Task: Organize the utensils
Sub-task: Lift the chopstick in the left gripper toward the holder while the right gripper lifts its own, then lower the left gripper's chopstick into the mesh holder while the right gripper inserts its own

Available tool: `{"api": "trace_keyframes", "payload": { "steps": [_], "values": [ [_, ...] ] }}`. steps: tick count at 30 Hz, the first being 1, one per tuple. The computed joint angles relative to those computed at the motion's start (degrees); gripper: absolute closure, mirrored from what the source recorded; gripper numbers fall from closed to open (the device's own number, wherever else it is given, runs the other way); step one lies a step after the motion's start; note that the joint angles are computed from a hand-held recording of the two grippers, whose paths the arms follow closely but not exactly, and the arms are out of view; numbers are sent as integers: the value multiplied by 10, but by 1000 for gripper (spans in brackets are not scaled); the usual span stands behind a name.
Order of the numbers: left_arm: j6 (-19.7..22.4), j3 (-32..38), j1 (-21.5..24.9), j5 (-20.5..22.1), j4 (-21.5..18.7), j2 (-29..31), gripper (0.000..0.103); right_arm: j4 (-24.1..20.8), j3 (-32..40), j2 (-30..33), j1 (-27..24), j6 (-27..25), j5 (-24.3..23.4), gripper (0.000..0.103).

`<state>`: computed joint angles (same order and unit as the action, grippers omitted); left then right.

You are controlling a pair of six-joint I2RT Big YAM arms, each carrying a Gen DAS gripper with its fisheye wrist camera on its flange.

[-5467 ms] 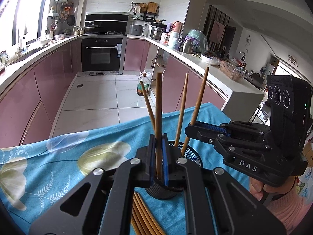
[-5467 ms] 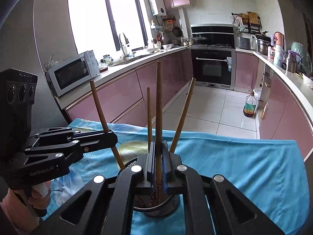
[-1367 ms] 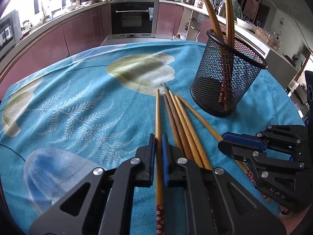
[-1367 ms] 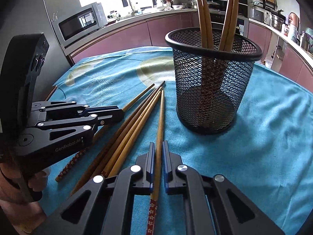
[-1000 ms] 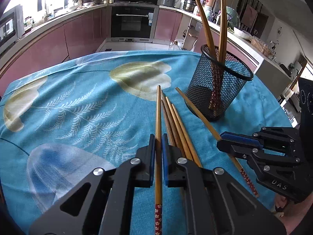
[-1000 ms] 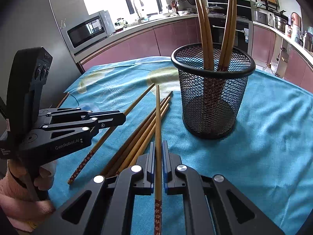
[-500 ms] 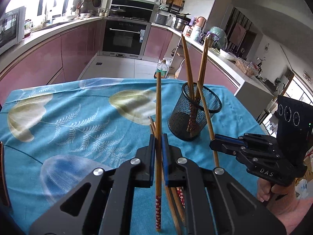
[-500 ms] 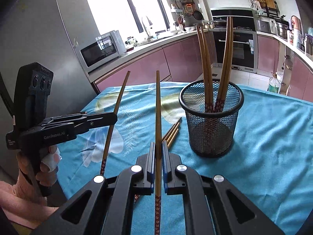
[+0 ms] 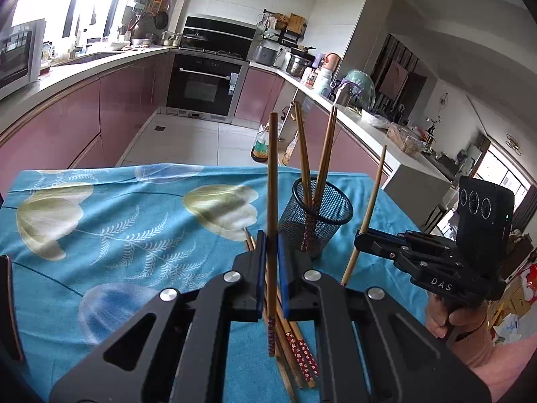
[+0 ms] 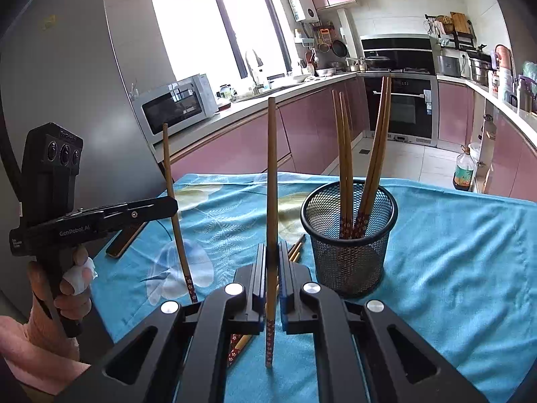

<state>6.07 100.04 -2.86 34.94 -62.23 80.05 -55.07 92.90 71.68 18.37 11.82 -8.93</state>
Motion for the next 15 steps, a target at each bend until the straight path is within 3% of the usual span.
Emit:
{"api": "trace_keyframes", "payload": {
  "steps": [15],
  "values": [
    [-60, 53, -23, 30, 59, 14, 96, 11, 51, 7, -11, -26, 24, 97]
  ]
}}
